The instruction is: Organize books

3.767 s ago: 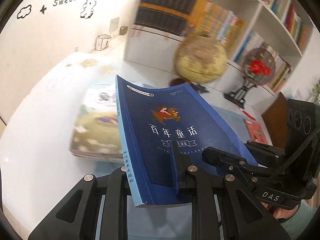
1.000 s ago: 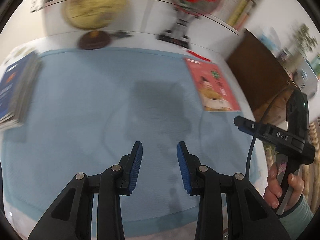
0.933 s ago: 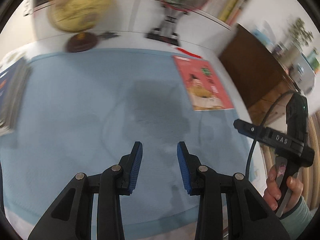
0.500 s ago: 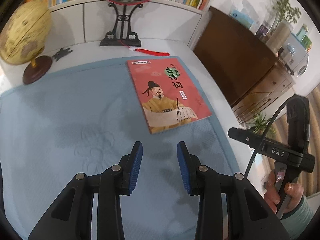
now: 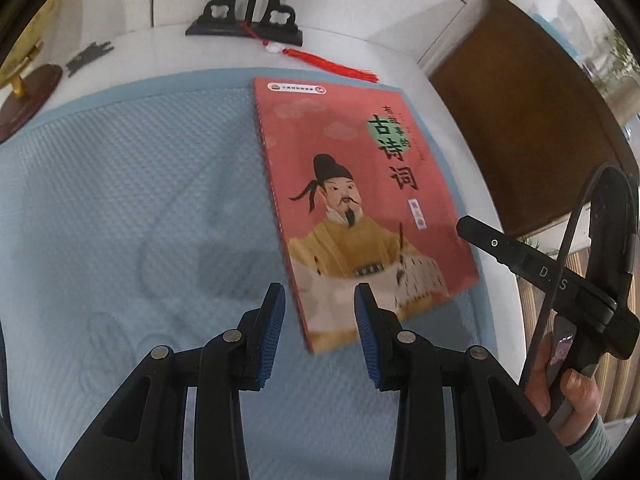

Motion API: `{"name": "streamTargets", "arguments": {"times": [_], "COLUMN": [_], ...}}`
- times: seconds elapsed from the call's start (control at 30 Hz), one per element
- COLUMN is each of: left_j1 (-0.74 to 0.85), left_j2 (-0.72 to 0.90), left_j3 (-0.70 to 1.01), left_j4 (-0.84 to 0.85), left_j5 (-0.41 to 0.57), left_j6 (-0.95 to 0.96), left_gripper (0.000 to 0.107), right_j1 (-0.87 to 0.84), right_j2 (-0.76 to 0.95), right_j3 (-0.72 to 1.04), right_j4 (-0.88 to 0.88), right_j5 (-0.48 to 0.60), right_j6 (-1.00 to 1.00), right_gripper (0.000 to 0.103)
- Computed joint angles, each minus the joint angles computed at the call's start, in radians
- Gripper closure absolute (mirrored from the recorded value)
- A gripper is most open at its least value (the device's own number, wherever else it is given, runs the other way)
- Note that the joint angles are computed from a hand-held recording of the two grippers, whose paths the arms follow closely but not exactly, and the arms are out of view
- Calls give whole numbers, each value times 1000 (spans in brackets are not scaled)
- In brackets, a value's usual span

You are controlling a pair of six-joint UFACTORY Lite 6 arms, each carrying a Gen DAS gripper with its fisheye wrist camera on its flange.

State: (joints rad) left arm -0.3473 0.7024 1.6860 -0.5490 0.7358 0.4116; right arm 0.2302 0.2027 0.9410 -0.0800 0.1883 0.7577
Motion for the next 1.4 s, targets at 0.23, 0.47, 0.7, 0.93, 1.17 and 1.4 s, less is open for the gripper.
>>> {"name": "streamTargets", "arguments": {"times": [0.23,0.47,0.7,0.93,1.17,1.4], "left_j1": [-6,53,241,556,818,826], "left_j2": [59,-63,-416,-674,-765,-754], "left_j3": [40,-129,-585,-871,-956,-971], "left_j4": [-42,-117,-85,-32,-77,-98], "left_j5": [14,1,-74,-46,14,-45], "left_j6": [29,117,192,265,390,381], "left_gripper": [74,74,74,74,74,74], "right_j1": [12,109,336,565,642,674], "right_j2": [60,60,122,288,417,431], "right_j3": [39,70,135,367,530,561], "right_j4": [-42,-133,23,115,354,246], "right_j5": [15,88,97,147,170,214], "right_j6": [-7,50,-23,-128,-327,-212], "right_gripper": [68,67,65,62,63,63]}}
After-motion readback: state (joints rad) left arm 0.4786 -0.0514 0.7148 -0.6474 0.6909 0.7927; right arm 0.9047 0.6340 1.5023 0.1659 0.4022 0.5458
